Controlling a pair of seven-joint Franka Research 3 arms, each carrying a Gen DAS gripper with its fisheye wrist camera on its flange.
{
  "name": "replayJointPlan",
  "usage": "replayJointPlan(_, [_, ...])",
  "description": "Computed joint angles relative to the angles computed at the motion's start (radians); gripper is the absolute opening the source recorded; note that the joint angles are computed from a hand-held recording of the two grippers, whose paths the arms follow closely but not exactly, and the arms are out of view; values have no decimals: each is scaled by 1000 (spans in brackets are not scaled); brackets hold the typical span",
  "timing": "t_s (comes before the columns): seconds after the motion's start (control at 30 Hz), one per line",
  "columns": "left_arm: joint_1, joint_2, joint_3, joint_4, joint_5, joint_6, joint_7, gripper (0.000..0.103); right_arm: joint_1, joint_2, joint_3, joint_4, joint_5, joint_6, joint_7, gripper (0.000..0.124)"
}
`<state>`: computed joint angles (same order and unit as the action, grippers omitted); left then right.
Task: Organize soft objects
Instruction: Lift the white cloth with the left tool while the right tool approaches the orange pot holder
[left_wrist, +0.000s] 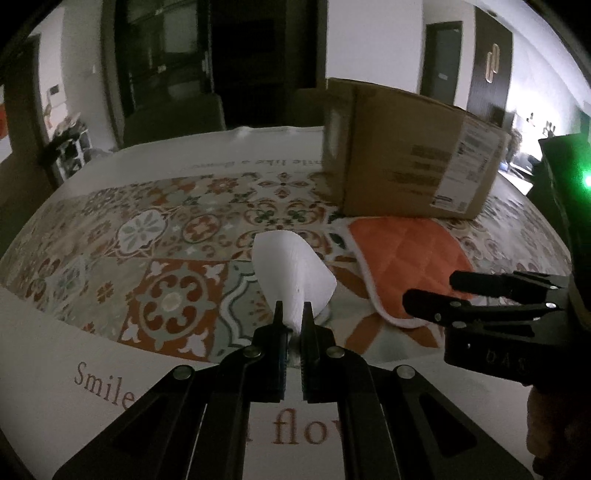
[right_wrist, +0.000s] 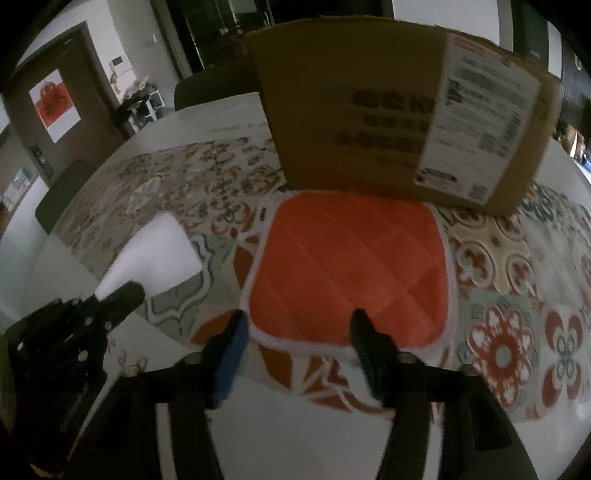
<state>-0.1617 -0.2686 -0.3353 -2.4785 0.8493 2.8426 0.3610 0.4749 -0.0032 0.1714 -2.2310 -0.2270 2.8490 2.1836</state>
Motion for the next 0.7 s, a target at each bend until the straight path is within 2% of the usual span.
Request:
replayJointPlan(0.17, [12,7,13,7,-2,-14,-2,8,14,72,-18,91,-94,-14,45,67])
replayJointPlan(0.27, [16,21,24,15,-12,-12,2,8,22,124,-22,152,-19,-43,-36,67])
replayJointPlan(0.37, [27,30,24,22,4,-9,-13,8,43,168,-43,205,6,-70,-65,67])
replayJointPlan(0.57, [26,57,37,37,8,4,-13,8,96,206,-98,261,-94,-131,10,67])
replayJointPlan(0.7, [25,63,40,40,11,12,-16,8,113,225,-107,290,-149,-169,11,74])
